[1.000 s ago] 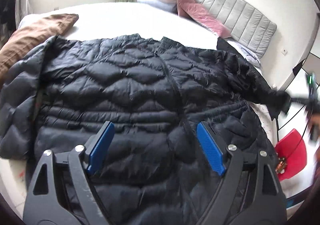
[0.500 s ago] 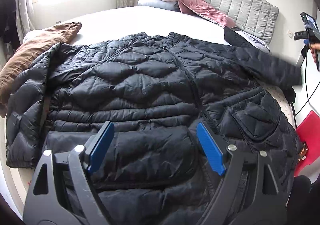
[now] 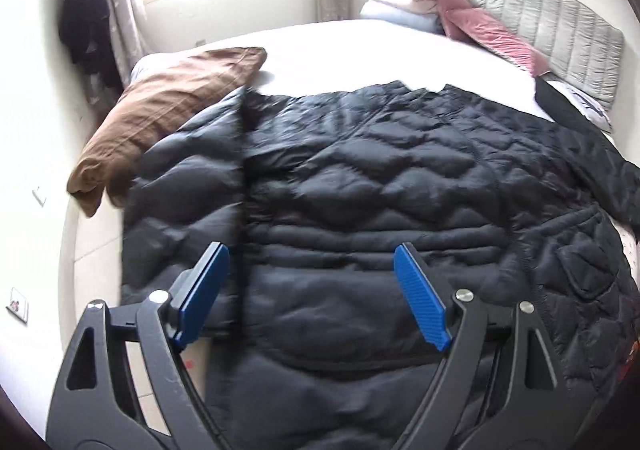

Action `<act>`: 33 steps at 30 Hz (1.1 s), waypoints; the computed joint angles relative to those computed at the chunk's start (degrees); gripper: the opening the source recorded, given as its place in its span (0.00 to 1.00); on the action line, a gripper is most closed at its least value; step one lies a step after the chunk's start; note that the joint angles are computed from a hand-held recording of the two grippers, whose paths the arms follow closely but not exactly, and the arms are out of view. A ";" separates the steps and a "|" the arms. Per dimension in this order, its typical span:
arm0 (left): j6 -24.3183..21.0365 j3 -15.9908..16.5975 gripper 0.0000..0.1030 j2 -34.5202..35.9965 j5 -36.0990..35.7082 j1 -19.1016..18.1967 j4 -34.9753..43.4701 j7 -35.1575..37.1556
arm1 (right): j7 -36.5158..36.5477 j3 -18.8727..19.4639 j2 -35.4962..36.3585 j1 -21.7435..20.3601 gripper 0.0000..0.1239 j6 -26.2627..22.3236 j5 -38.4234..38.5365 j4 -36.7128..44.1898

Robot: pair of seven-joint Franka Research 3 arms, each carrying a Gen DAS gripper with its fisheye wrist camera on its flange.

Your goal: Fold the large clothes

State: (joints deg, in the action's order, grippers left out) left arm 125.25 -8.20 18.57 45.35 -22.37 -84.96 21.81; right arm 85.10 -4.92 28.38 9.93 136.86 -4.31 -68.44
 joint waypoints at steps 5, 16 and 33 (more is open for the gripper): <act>-0.39 -1.32 0.82 -1.23 -11.98 4.71 -2.71 6.55 | 0.62 0.77 -4.92 1.99 0.63 7.75 -0.87 -11.12; -8.20 -0.78 0.06 -2.06 -16.98 6.26 0.43 12.33 | 2.31 0.63 -4.88 2.87 0.64 11.03 0.64 -16.29; -39.46 10.44 0.10 8.82 12.10 3.84 30.62 22.20 | 3.53 0.43 -2.88 2.49 0.64 8.90 1.16 -14.34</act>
State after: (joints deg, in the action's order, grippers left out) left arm 85.79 2.24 27.39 57.44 -18.52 -54.34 44.02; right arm 88.63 -4.49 25.50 12.43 145.75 -3.15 -82.79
